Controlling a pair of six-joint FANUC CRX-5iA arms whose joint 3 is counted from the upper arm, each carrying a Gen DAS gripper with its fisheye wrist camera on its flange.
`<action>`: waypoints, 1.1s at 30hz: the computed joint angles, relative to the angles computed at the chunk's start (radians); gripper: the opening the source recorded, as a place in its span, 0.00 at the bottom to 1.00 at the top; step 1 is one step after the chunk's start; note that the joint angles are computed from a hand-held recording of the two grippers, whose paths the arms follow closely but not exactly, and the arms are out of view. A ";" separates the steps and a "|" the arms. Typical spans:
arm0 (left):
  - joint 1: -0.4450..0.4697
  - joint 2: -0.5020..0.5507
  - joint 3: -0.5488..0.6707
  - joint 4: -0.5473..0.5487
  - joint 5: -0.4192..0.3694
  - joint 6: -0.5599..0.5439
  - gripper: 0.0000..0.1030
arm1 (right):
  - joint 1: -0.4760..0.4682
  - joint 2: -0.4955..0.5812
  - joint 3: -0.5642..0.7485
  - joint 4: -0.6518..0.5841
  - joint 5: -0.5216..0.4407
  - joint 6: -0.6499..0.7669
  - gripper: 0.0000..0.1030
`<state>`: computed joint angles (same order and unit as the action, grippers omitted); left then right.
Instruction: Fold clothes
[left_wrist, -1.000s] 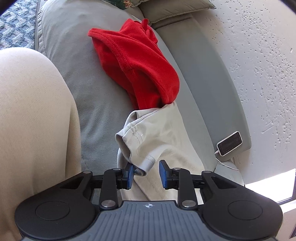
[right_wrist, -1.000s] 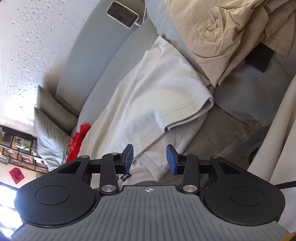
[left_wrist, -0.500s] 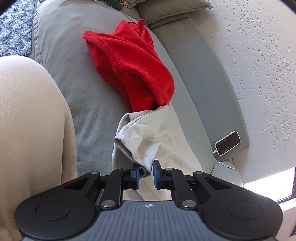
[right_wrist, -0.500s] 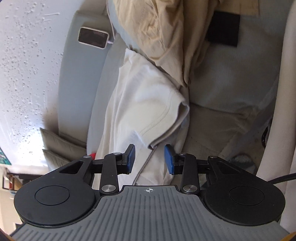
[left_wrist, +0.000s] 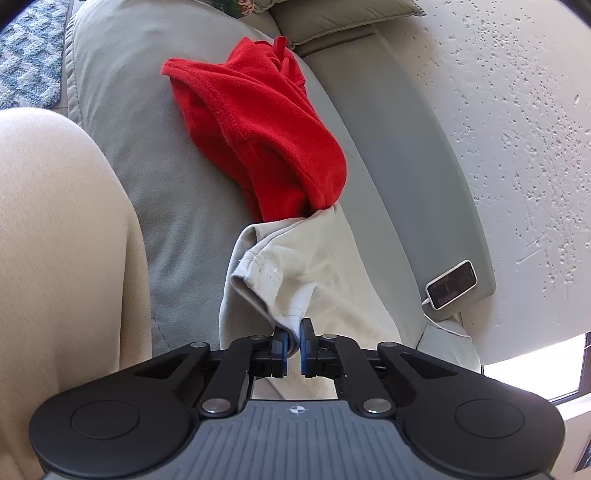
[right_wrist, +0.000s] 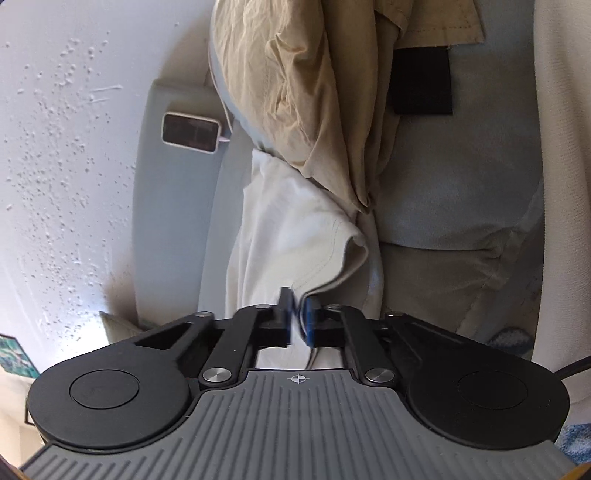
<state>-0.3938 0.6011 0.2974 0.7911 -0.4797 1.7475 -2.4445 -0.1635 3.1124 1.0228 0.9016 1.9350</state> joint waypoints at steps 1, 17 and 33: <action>0.002 0.004 0.021 -0.037 -0.010 0.025 0.00 | -0.001 -0.001 -0.007 -0.007 0.009 0.029 0.02; 0.027 0.109 0.381 -0.397 -0.401 0.178 0.00 | -0.053 0.072 -0.012 -0.232 0.080 0.380 0.01; -0.034 0.056 0.464 -0.570 -0.454 -0.116 0.56 | -0.147 0.048 -0.127 -0.576 0.094 1.030 0.61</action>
<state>-0.4276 0.6569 0.7618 0.2215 -0.9341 1.6320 -2.5915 -0.1160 2.9857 0.4463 0.9959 2.9648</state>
